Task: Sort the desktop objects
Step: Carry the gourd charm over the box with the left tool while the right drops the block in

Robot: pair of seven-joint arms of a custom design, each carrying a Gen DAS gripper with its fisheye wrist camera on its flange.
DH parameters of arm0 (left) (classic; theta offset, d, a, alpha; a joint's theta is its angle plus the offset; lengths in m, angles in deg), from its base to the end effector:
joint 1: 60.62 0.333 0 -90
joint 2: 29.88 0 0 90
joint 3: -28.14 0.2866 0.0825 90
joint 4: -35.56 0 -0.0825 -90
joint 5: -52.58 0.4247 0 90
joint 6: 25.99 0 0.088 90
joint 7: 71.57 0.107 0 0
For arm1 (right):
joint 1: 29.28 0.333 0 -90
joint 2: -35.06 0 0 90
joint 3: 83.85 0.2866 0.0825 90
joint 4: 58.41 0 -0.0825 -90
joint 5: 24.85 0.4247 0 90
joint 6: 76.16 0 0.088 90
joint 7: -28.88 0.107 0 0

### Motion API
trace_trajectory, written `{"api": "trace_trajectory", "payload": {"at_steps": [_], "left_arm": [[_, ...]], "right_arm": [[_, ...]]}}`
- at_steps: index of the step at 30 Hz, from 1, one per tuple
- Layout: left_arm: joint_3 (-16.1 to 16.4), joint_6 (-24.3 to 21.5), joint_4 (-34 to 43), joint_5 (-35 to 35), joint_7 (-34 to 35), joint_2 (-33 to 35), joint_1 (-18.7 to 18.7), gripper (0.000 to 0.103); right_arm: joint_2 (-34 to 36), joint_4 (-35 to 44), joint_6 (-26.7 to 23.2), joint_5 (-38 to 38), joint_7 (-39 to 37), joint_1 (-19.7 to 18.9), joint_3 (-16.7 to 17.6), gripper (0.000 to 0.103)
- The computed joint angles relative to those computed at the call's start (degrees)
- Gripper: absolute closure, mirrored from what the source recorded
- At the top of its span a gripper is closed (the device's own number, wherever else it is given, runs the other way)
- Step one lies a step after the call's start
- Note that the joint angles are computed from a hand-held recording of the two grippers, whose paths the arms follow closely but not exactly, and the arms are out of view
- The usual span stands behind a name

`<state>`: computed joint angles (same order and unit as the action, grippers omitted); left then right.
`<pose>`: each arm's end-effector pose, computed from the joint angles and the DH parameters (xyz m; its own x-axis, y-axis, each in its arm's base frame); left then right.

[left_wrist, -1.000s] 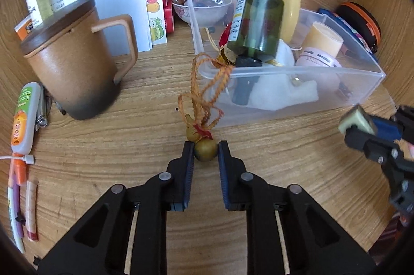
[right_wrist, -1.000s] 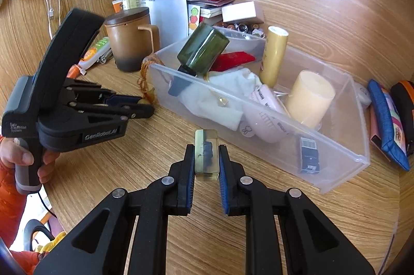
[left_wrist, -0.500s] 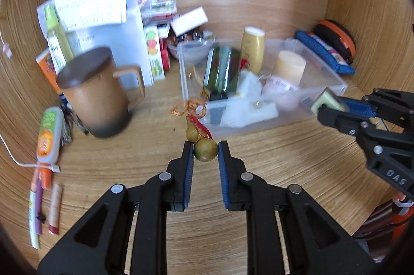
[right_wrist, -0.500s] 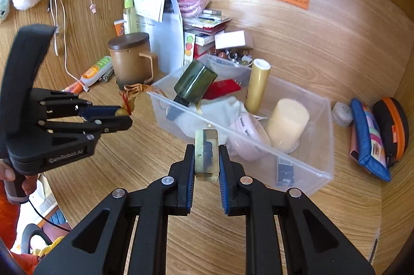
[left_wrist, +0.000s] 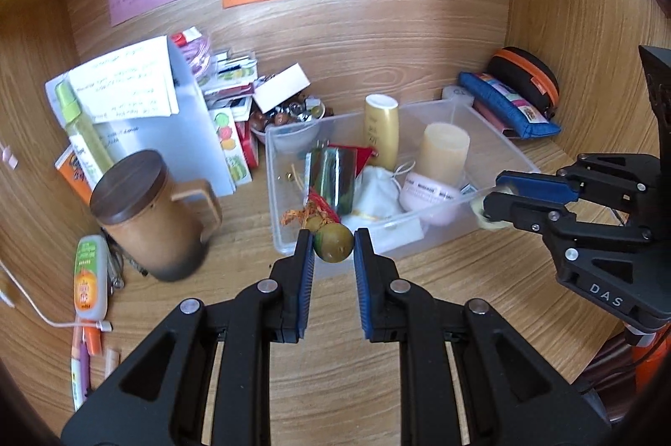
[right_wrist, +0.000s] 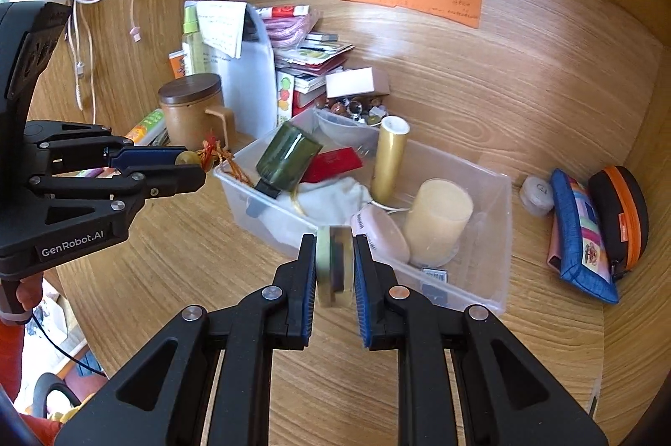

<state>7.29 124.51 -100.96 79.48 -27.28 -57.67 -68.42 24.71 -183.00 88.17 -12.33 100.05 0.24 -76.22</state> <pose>0.4372 -0.2655 0.5247 -0.0340 -0.9982 -0.0490 -0.6661 0.0592 -0.7435 0.4748 0.3488 0.5276 0.6918 -0.7180 0.0772 -0.4198 -0.4868 -0.7660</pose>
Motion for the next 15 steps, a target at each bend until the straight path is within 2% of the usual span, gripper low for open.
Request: {"api": "trace_trajectory", "payload": {"at_steps": [6,12,14,15], "left_arm": [[0.6,0.9,3.7,0.4,1.9,4.1,0.0,0.085],[2.1,1.6,6.8,-0.4,3.4,8.8,-0.6,0.085],[2.4,1.9,6.8,-0.7,3.6,9.2,-0.9,0.085],[2.5,1.8,6.8,-0.7,3.7,9.3,-0.9,0.085]], "right_arm": [[1.6,2.0,0.0,0.1,0.2,-1.0,-0.5,0.088],[4.5,5.5,-0.9,-2.8,2.0,-2.8,0.0,0.088],[5.0,6.0,-1.9,-0.5,0.3,-2.6,-0.3,0.088],[4.8,5.8,-2.9,4.1,-3.9,-1.8,-0.9,0.088]]}}
